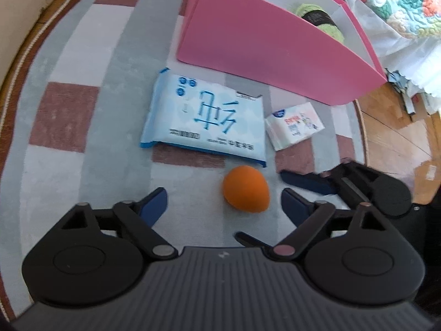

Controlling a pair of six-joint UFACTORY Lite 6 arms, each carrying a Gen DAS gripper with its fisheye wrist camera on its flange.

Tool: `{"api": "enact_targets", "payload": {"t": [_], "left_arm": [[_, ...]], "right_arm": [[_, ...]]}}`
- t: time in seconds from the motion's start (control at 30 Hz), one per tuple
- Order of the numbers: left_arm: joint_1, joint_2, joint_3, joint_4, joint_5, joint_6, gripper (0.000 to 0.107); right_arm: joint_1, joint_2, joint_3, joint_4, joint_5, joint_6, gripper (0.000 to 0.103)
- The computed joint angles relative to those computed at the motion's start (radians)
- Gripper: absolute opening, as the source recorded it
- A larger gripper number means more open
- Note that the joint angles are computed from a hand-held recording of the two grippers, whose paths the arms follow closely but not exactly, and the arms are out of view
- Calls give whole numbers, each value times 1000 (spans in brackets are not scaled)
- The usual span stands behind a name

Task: Organize objects
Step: 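Close the left tool on the orange sponge egg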

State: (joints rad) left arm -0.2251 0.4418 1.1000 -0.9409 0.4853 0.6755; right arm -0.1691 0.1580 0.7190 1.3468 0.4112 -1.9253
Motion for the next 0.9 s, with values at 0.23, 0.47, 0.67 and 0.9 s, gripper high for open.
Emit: {"api": "enact_targets", "payload": {"t": [0.23,0.47,0.67,0.9], "left_arm": [[11,13,7,-56,25,56,54],[30,28,-16,-193,38,161,29],[44,49,-21,-281,64,213,28],[18,96,14,-318,42,232,38]], "right_arm": [[-20,21,18,17,14,6,42],[-10,9,-4,74,10,-32,36],[-24,38,8,97,24,-21,36],[-40,65,7,141,21,-57,35]]}}
